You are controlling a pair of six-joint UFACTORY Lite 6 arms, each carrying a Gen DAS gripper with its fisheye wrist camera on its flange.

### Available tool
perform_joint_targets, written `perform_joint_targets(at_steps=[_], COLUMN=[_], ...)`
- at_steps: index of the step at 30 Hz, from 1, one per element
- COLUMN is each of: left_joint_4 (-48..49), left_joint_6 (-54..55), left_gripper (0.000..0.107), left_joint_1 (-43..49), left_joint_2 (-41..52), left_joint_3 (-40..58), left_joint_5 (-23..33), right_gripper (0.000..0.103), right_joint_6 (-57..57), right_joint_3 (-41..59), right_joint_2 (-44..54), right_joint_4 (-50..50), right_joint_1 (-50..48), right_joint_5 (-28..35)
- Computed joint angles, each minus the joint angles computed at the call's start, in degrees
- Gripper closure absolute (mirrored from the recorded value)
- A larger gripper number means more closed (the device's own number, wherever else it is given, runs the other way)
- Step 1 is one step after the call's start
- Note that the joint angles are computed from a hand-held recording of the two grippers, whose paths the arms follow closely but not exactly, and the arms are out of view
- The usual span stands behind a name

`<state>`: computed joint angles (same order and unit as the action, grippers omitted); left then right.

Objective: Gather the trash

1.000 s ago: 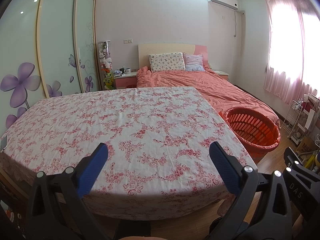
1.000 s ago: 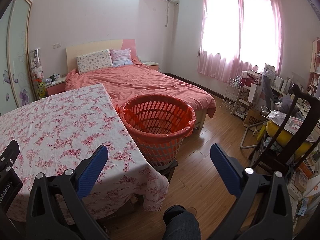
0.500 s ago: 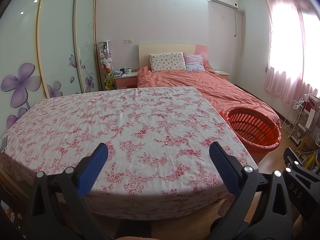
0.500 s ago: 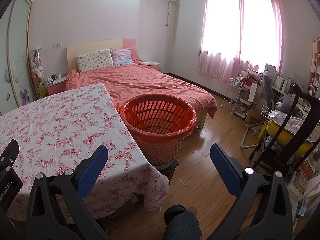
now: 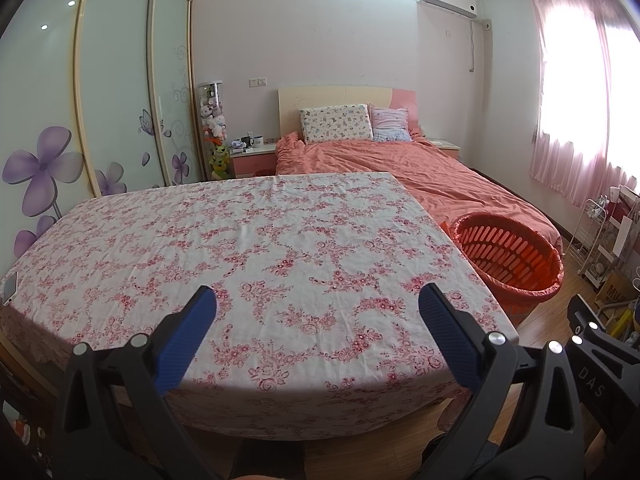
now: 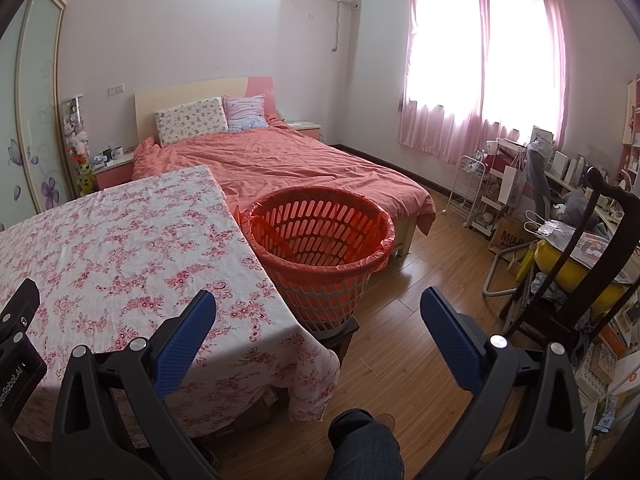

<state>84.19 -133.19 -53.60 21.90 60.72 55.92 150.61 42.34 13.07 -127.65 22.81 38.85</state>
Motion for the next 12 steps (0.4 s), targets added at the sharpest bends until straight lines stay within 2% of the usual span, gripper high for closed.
perform_joint_targets(at_steps=[12], left_joint_4=[0.6], left_joint_6=[-1.3], left_gripper=[0.008], left_joint_1=[0.2], left_joint_2=[-1.5], left_joint_3=[-2.8], left_joint_5=[-0.5], right_gripper=[0.002], right_joint_6=[-0.3], right_joint_3=[1.2], right_joint_2=[1.4], right_joint_4=[0.5], right_joint_1=[0.5], right_joint_5=[0.0])
